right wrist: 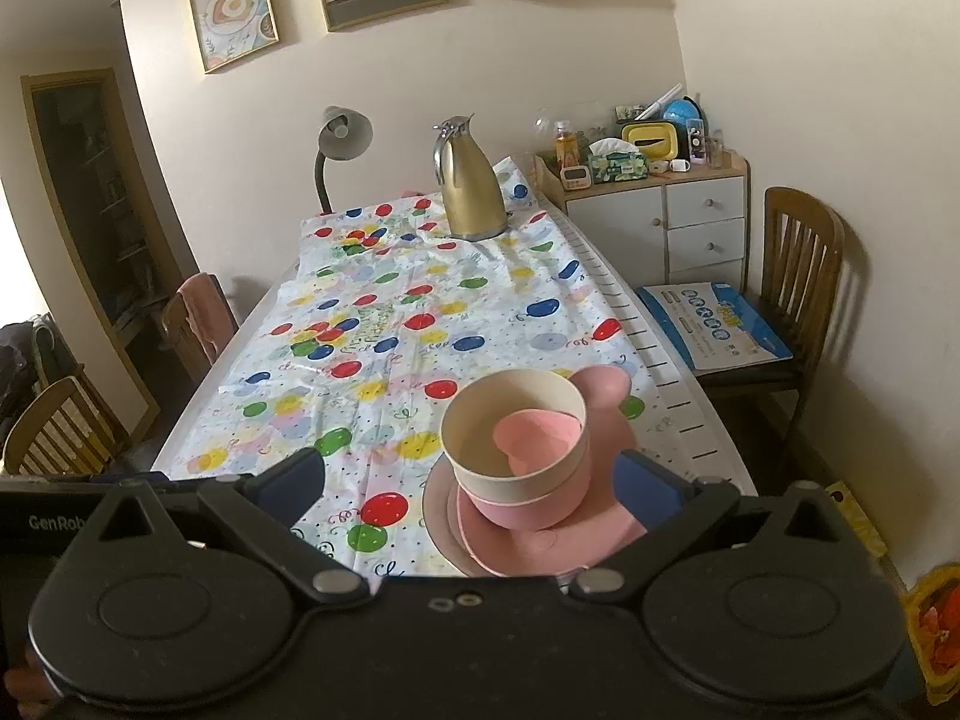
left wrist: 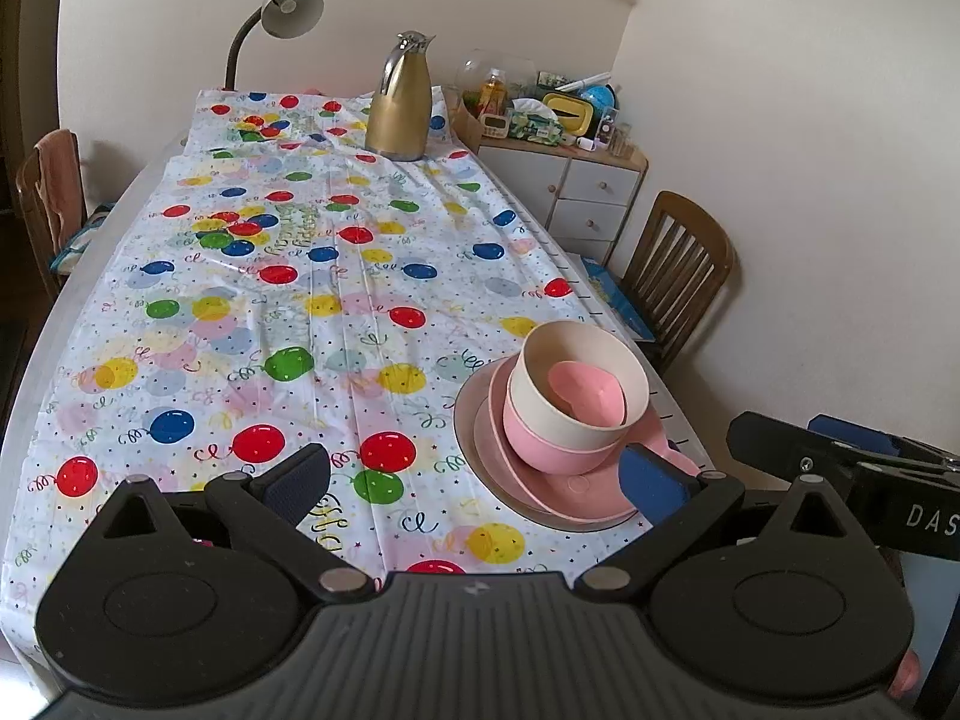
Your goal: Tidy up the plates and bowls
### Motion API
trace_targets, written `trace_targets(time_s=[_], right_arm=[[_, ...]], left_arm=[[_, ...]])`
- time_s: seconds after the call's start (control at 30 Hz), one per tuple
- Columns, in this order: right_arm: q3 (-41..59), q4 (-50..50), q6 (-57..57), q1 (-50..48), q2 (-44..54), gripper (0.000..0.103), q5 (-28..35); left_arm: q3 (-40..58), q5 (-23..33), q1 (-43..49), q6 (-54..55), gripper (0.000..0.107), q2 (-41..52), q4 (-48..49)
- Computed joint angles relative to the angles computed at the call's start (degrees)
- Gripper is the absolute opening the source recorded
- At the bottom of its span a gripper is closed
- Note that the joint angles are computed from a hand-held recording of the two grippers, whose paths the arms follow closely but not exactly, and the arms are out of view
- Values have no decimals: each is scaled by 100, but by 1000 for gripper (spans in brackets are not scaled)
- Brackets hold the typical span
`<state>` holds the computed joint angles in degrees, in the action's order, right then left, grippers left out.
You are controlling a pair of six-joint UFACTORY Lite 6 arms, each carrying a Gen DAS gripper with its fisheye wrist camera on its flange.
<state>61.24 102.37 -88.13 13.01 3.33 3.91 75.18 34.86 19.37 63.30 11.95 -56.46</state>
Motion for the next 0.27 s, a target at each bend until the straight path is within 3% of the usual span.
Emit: trace_targets(time_s=[0.27], right_arm=[[109, -306, 326, 45, 109, 103, -7]], left_arm=[[38, 8, 13, 14, 103, 37, -20]])
